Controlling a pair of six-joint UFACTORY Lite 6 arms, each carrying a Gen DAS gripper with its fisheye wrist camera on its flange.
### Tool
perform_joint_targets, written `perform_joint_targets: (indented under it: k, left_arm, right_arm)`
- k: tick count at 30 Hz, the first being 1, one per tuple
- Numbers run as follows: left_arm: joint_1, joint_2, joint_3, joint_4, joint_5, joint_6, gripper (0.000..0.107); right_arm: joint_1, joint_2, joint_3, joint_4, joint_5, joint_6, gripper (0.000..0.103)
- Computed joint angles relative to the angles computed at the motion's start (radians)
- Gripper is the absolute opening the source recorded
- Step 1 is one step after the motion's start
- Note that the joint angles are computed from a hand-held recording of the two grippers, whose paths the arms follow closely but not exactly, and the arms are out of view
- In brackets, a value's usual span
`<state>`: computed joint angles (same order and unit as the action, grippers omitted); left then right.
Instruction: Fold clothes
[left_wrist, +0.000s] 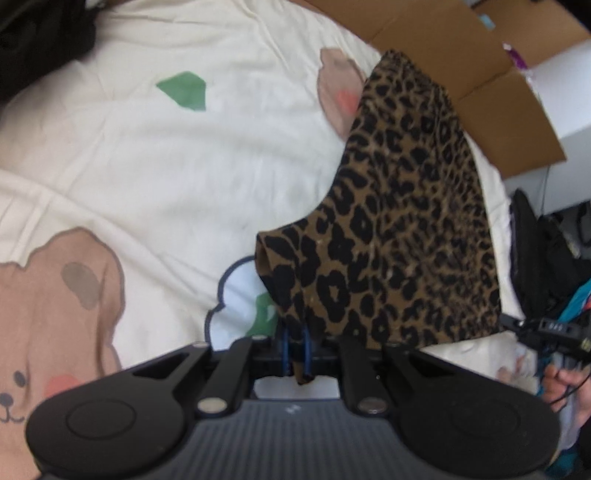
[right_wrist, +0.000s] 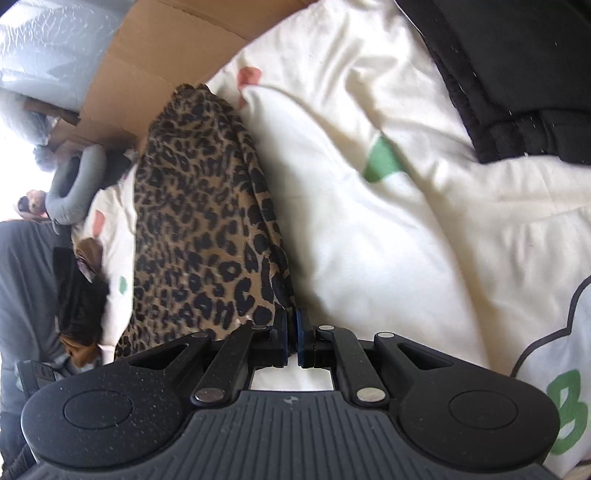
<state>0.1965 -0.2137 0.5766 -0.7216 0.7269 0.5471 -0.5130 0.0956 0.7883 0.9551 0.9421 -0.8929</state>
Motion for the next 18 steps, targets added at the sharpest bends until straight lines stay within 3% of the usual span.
perform_joint_targets:
  k: [3,8,11,13,18]
  left_arm:
    - [-0.001,0.020,-0.012,-0.013,-0.034,0.026,0.020]
    - [0.072,0.062,-0.027,-0.105,-0.027,0.154,0.026]
    - [0.141,0.086,-0.051,-0.202,0.001,0.264,0.030]
    - [0.198,0.105,-0.071,-0.279,0.038,0.343,0.034]
    - [0.246,0.122,-0.090,-0.331,0.084,0.407,0.029]
  right_arm:
    - [-0.007,0.024,-0.008,0.013,-0.014,-0.031,0.003]
    - [-0.009,0.054,0.001,0.026,-0.022,-0.069,0.006]
    - [-0.006,0.085,0.014,0.039,-0.013,-0.082,0.013]
    - [-0.003,0.108,0.023,0.050,-0.004,-0.095,0.023]
    - [0.028,0.135,0.035,0.062,-0.004,-0.130,0.027]
